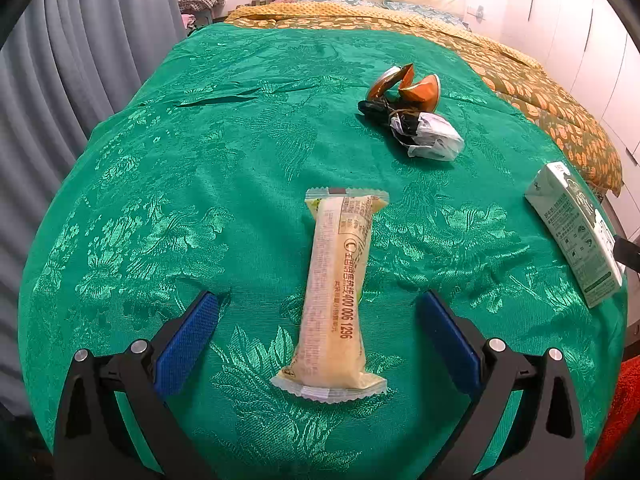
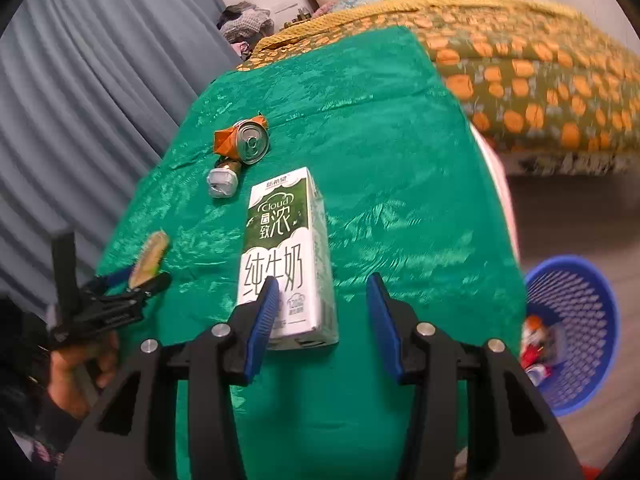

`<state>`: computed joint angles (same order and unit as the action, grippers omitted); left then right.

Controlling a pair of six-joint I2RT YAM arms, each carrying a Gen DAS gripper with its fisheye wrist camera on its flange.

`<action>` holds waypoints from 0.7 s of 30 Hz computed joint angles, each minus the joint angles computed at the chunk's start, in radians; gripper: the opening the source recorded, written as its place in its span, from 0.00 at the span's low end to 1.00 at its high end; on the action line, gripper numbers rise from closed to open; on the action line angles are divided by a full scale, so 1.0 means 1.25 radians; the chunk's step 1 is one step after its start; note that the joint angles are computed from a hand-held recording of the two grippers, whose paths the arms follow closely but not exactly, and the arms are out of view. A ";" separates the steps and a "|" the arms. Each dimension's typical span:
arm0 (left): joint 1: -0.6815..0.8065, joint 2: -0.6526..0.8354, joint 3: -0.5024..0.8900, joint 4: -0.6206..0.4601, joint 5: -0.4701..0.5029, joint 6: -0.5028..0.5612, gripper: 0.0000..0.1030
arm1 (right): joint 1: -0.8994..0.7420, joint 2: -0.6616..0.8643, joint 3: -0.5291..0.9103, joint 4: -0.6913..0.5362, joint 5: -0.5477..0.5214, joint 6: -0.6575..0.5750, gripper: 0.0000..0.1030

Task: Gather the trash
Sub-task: 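Grasp the cream snack bar with the left tool while the right tool grasps the milk carton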

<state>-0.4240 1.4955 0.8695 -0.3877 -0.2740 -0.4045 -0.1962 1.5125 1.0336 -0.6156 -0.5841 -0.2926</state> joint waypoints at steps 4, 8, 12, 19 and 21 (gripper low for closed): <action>0.008 -0.009 -0.008 0.007 0.012 0.002 0.96 | 0.064 0.003 0.009 -0.002 0.060 -0.041 0.81; 0.027 -0.037 -0.031 0.027 0.055 0.014 0.96 | 0.139 0.022 0.042 -0.024 0.156 -0.073 0.84; 0.048 -0.038 -0.009 -0.014 0.101 0.067 0.94 | 0.178 0.051 0.094 -0.048 0.226 -0.094 0.84; -0.009 0.003 0.063 -0.097 0.001 0.072 0.64 | 0.224 0.151 0.215 -0.120 0.294 -0.084 0.65; -0.003 0.000 0.062 -0.096 0.015 0.062 0.44 | 0.212 0.145 0.217 -0.127 0.286 -0.081 0.49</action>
<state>-0.4282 1.4959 0.9465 -0.5074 -0.2553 -0.3273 0.0686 1.6937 1.3051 -0.7748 -0.2264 -0.3933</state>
